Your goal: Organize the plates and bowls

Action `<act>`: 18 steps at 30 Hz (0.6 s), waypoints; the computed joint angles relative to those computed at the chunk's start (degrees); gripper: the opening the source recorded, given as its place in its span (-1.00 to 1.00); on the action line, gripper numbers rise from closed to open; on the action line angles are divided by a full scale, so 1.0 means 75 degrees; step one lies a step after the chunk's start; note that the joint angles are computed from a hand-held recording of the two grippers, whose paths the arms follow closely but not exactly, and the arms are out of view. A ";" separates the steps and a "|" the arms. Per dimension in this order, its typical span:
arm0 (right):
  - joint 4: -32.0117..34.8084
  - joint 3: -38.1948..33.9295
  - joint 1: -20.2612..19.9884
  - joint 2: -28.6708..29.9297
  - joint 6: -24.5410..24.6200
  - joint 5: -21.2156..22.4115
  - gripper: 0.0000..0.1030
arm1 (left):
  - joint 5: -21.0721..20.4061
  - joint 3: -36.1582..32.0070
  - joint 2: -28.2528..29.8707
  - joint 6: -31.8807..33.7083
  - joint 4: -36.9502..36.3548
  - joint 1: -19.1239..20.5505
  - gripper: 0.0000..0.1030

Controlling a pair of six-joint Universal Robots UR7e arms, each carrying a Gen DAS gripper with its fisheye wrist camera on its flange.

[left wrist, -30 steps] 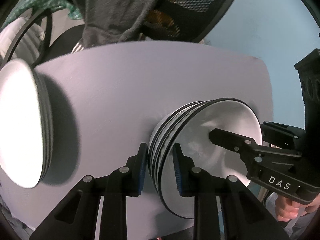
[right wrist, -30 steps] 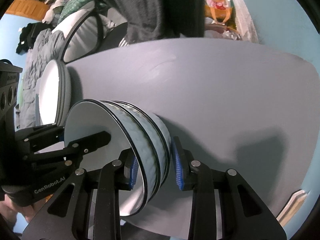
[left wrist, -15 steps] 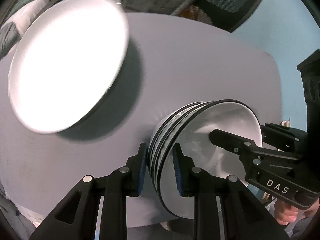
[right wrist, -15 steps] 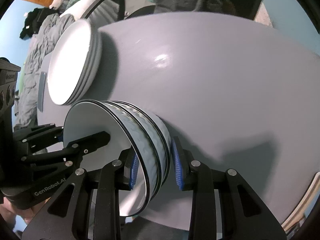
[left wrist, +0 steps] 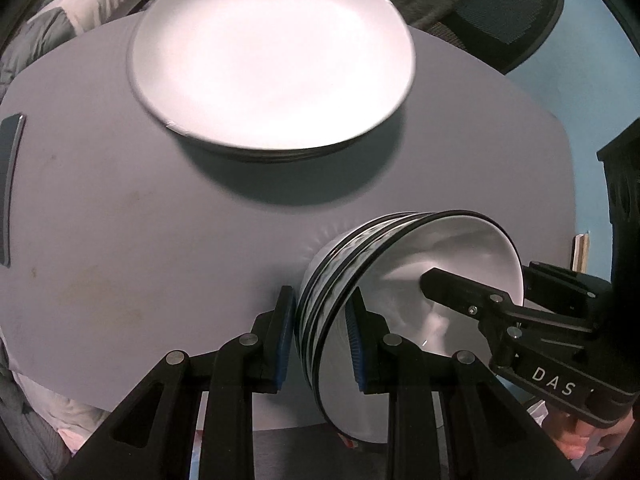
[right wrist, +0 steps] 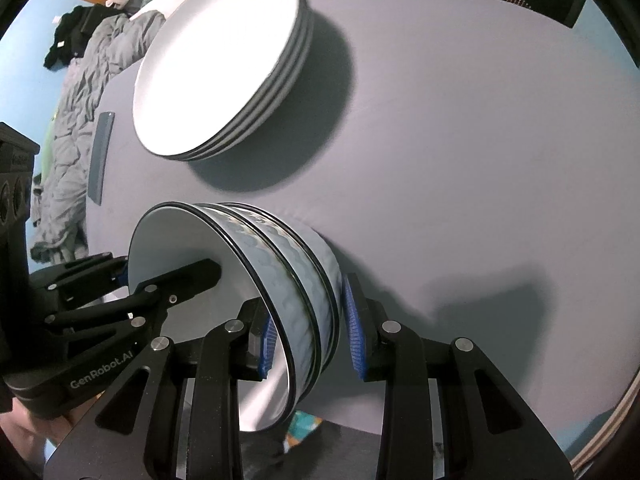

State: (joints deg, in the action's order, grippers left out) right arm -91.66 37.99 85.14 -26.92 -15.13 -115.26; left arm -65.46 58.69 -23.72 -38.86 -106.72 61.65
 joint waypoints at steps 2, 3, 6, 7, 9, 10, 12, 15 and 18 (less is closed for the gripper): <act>-0.0225 0.0324 0.0040 -0.0104 0.0113 0.0028 -0.41 | 0.0043 0.0052 -0.0038 -0.0010 -0.0015 0.0033 -0.52; -0.0319 0.0448 0.0067 -0.0132 0.0166 0.0035 -0.41 | 0.0065 0.0141 -0.0106 -0.0010 -0.0038 0.0052 -0.52; -0.0596 0.0919 0.0095 -0.0330 0.0251 0.0079 -0.41 | 0.0109 0.0348 -0.0263 0.0011 -0.0120 0.0096 -0.52; -0.0645 0.0994 0.0115 -0.0348 0.0276 0.0087 -0.41 | 0.0105 0.0473 -0.0360 0.0044 -0.0185 0.0123 -0.52; -0.0806 0.1205 0.0169 -0.0397 0.0340 0.0097 -0.41 | 0.0100 0.0439 -0.0349 0.0084 -0.0181 0.0169 -0.52; -0.0873 0.1299 0.0184 -0.0429 0.0381 0.0113 -0.41 | 0.0110 0.0463 -0.0381 0.0117 -0.0173 0.0191 -0.52; -0.1008 0.1441 0.0206 -0.0468 0.0466 0.0154 -0.41 | 0.0143 0.0243 -0.0215 0.0161 -0.0090 0.0203 -0.52; -0.1231 0.1684 0.0229 -0.0556 0.0611 0.0199 -0.41 | 0.0166 0.0129 -0.0135 0.0287 -0.0050 0.0231 -0.52; -0.1448 0.1916 0.0254 -0.0640 0.0719 0.0215 -0.41 | 0.0140 -0.0009 -0.0065 0.0432 -0.0003 0.0264 -0.52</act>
